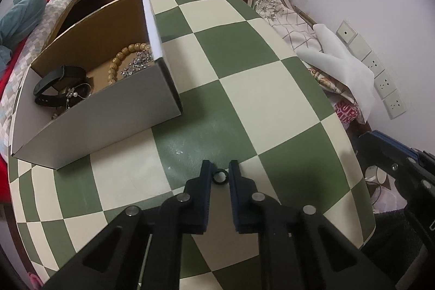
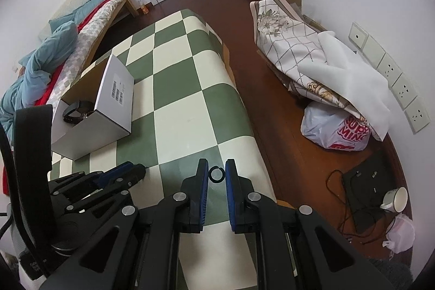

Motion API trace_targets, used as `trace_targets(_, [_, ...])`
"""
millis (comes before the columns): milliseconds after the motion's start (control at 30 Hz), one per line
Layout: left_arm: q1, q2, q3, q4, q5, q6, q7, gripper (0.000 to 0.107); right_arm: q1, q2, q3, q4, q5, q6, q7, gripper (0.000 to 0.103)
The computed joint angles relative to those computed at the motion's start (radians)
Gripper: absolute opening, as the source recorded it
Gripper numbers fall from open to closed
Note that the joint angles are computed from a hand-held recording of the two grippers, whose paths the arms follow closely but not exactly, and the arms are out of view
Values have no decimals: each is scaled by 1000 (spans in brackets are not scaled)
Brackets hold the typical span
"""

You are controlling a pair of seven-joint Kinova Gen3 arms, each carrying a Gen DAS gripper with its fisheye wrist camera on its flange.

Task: Organize jewelry
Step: 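Carry the black ring in the right tool over the white box, then open the right tool to drop the black ring into the box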

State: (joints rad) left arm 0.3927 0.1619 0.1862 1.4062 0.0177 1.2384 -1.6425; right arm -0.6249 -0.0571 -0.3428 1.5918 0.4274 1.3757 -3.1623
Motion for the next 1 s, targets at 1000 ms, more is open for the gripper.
trace_targets(1000, [-344,233,-98,-582,235,384,20,10,11,386,195,-585,-194,-87,522,13])
